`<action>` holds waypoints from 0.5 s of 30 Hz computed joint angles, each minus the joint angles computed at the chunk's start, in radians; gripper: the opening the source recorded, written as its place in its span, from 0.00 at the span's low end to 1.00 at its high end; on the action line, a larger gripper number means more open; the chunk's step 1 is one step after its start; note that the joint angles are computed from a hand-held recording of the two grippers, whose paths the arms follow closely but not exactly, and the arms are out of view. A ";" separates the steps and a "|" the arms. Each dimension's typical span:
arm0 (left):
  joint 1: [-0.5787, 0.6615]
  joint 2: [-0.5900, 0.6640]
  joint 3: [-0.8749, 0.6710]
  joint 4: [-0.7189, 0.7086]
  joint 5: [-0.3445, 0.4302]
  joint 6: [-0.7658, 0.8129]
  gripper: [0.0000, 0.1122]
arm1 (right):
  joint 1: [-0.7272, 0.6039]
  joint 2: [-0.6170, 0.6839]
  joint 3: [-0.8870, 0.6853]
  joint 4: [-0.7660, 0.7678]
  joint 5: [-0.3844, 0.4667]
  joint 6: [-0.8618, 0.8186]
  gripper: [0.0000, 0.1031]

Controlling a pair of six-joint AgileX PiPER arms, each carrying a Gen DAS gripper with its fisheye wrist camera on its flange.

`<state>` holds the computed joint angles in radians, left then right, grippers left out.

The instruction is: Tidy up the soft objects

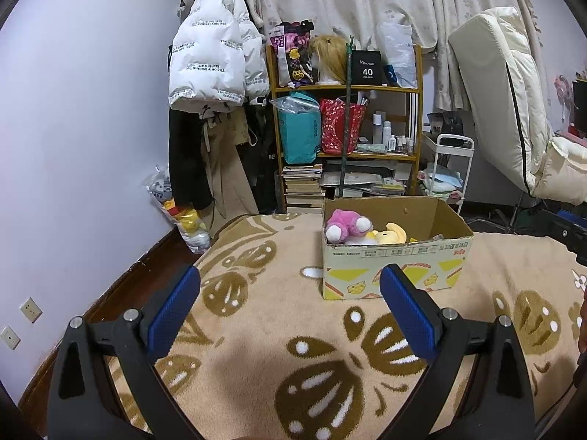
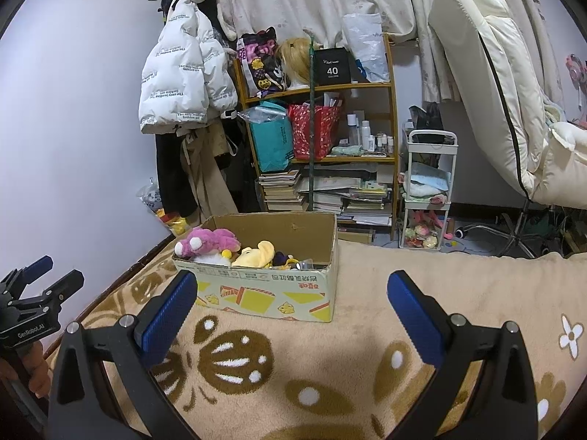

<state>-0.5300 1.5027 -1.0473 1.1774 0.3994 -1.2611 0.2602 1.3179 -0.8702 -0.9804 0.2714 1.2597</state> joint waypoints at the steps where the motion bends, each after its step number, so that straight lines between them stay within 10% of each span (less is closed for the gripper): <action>1: 0.000 -0.001 0.001 -0.002 -0.002 0.002 0.87 | -0.001 0.000 0.000 0.005 -0.001 -0.006 1.00; 15: -0.004 0.005 -0.001 -0.001 0.004 0.000 0.87 | -0.019 -0.005 0.004 0.044 -0.018 -0.051 1.00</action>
<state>-0.5343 1.5073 -1.0483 1.1761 0.4035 -1.2608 0.2413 1.3126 -0.8659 -0.9369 0.2536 1.2088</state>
